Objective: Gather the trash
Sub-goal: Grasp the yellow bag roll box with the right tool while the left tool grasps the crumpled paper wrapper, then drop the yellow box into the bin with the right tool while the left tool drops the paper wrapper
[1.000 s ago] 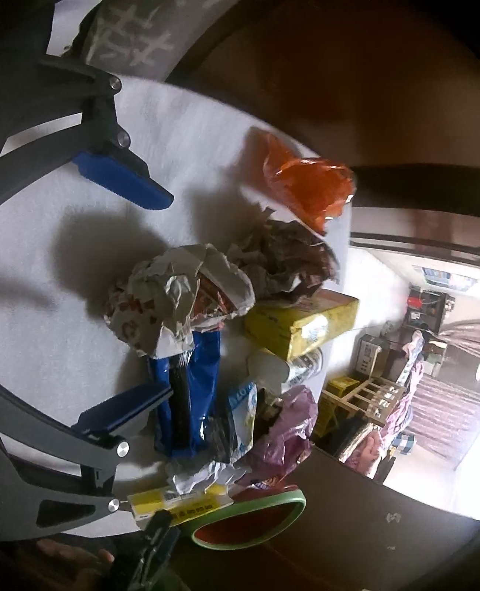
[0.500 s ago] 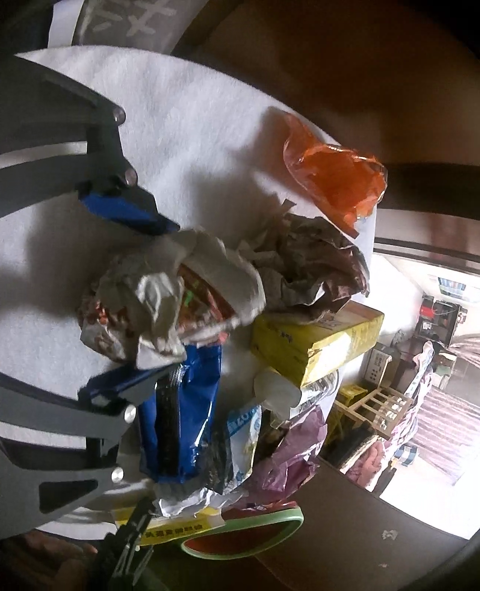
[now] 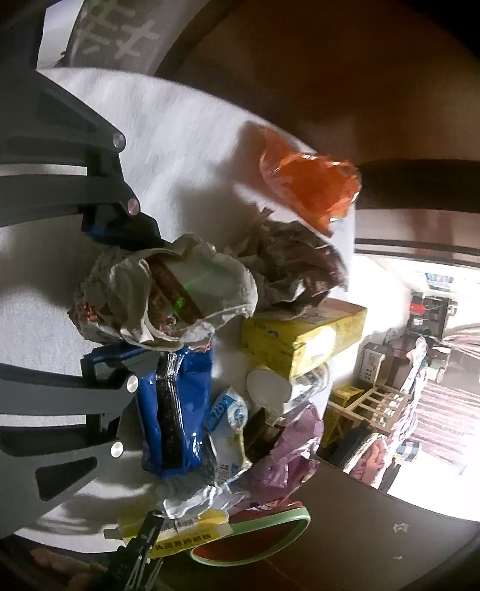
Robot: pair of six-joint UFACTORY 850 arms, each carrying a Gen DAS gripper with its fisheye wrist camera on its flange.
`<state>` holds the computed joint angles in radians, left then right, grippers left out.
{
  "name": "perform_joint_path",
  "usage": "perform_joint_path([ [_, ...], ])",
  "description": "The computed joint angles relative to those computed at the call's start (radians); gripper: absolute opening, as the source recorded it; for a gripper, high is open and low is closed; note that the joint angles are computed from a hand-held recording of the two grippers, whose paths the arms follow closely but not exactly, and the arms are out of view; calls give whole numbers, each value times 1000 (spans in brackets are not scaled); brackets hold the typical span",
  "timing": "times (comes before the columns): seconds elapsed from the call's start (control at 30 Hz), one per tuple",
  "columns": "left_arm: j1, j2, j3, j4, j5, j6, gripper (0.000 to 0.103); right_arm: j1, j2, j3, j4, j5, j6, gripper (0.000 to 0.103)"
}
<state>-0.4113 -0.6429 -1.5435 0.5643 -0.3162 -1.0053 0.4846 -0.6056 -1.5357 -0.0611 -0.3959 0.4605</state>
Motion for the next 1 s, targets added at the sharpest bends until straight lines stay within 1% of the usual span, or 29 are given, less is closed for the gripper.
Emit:
perform_joint_path([
  [0.1,-11,20,18,158,-16,-154,39,0,20,21,-41,13,45,45],
  [0.23,-20,51,46,275,-34,-266,39,7,40,38,-141,29,140,45],
  [0.3,-20,70,65,320,-17,-314,39,8,50,47,-183,45,180,45],
  [0.4,-18,90,82,331,33,-337,39,7,60,54,-206,65,202,45],
  [0.53,-35,98,83,332,53,-306,39,8,70,61,-236,86,234,45],
  [0.63,-47,103,89,291,79,-244,39,2,78,69,-224,94,232,45],
  [0.77,-63,94,67,263,84,-186,39,1,93,86,-245,114,260,45],
  [0.83,-69,94,58,225,98,-139,39,-2,103,95,-268,127,289,45],
  [1.0,-83,60,-3,119,101,-12,39,-13,115,107,-301,144,345,45],
])
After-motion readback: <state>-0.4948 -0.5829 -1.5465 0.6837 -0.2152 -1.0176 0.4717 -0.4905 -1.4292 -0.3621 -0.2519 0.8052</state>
